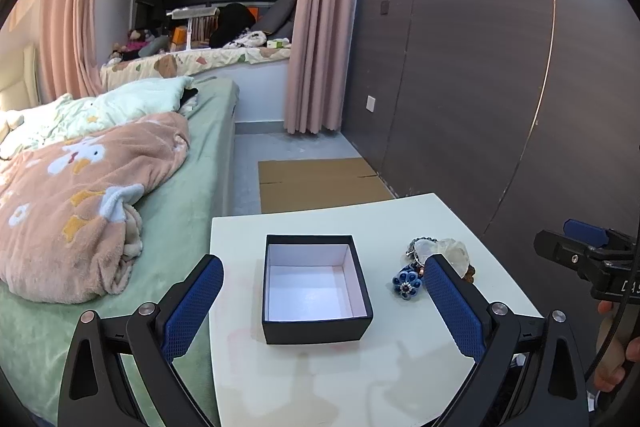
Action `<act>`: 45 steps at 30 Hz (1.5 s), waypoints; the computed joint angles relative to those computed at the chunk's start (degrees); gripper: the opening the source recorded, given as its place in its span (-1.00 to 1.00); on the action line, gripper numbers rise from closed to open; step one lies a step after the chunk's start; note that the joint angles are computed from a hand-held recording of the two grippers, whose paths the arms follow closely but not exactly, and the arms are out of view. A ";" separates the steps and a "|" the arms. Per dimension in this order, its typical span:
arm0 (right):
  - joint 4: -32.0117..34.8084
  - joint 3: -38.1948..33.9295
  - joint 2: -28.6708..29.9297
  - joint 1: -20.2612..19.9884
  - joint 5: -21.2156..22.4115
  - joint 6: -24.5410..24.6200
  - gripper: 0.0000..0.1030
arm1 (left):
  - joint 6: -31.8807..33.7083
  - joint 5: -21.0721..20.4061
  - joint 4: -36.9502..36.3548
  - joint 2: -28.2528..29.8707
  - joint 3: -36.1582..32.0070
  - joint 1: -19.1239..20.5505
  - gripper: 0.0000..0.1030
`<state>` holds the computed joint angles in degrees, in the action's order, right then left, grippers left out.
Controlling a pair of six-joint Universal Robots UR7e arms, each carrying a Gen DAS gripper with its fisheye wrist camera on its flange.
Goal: Organize jewelry
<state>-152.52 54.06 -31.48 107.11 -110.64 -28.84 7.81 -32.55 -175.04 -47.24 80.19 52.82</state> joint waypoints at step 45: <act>1.22 -1.61 0.89 0.00 -0.58 1.28 1.00 | -1.19 -0.18 0.30 0.33 -0.97 0.04 0.95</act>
